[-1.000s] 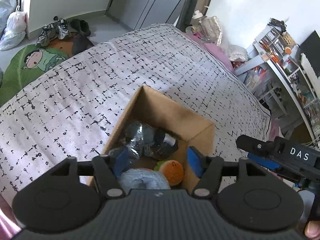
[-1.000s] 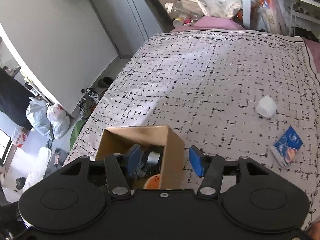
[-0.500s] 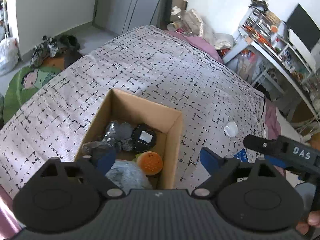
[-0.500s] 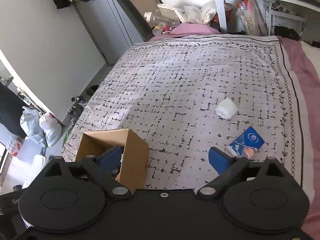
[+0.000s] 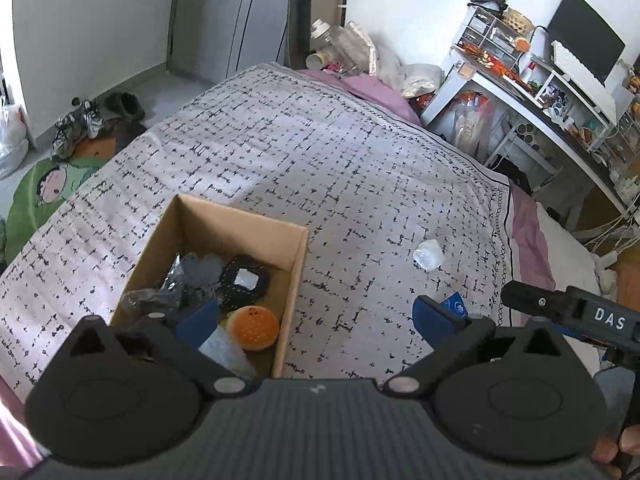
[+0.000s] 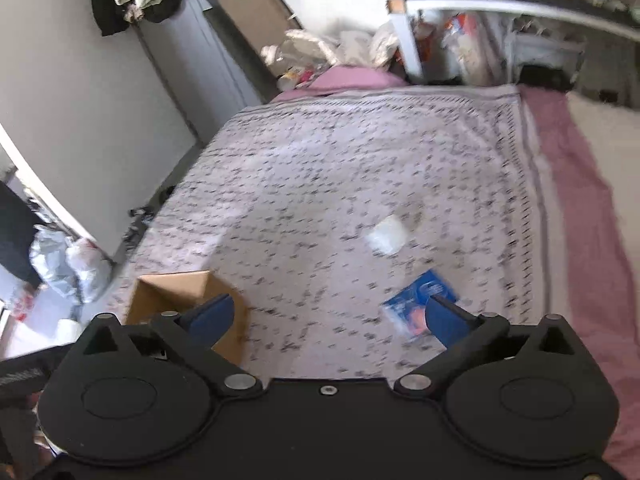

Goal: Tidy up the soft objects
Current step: 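Move the right gripper to the blue tissue pack while the left approaches the white plastic bag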

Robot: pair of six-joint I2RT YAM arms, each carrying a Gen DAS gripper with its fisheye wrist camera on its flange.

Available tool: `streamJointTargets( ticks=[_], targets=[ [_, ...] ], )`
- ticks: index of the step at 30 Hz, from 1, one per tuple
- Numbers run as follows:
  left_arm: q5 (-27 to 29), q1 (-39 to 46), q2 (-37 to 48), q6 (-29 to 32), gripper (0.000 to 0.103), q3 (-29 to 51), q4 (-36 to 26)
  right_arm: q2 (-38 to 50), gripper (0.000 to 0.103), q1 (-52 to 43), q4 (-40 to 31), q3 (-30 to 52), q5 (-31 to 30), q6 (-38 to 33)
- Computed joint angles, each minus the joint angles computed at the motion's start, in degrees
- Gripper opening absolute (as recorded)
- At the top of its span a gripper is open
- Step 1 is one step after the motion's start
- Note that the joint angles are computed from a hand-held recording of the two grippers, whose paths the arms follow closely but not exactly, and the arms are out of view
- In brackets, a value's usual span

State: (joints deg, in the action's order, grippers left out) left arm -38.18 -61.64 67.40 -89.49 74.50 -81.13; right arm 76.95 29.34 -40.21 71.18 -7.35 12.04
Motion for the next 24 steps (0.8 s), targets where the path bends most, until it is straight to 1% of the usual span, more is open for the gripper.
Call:
streamJointTargets(
  ticks=[1,4,8,10,13,18,21,24],
  targets=[
    [-0.11,-0.08,0.79,0.24,0.102,0.57,0.09,-0.36,0.103,-0.64,0.58,-0.61,0.15,-0.47],
    [-0.5,-0.23,2.99,0.07,0.102,2.04,0.07,-0.92,0.103,-3.65,1.94,-2.32,-2.54,-1.46],
    [0.04,0.8,4.55,0.36,0.102,2.53,1.65,-0.69,0.103,-6.68,3.3,-4.81,-3.43,-1.65],
    [0.22,1.3,5.51,0.6,0.102,2.98,1.91,0.13,0.103,-8.24,2.92,-5.15,-4.2,-0.58],
    [0.79,2.4,6.49,1.33,0.102,3.22,2.84,1.76,0.103,-11.59,2.83,-5.14,-7.87,1.6],
    [1.96,4.6,8.64,5.5,0.102,3.99,5.81,5.23,0.103,-14.69,2.81,-4.65,-12.89,5.24],
    [1.77,5.59,10.88,7.54,0.102,5.27,6.92,6.35,0.103,-15.12,3.76,-4.89,-13.14,6.47],
    [3.39,7.44,12.41,10.7,0.102,5.48,9.77,7.44,0.102,-15.24,5.43,-5.23,-13.0,7.53]
  ],
)
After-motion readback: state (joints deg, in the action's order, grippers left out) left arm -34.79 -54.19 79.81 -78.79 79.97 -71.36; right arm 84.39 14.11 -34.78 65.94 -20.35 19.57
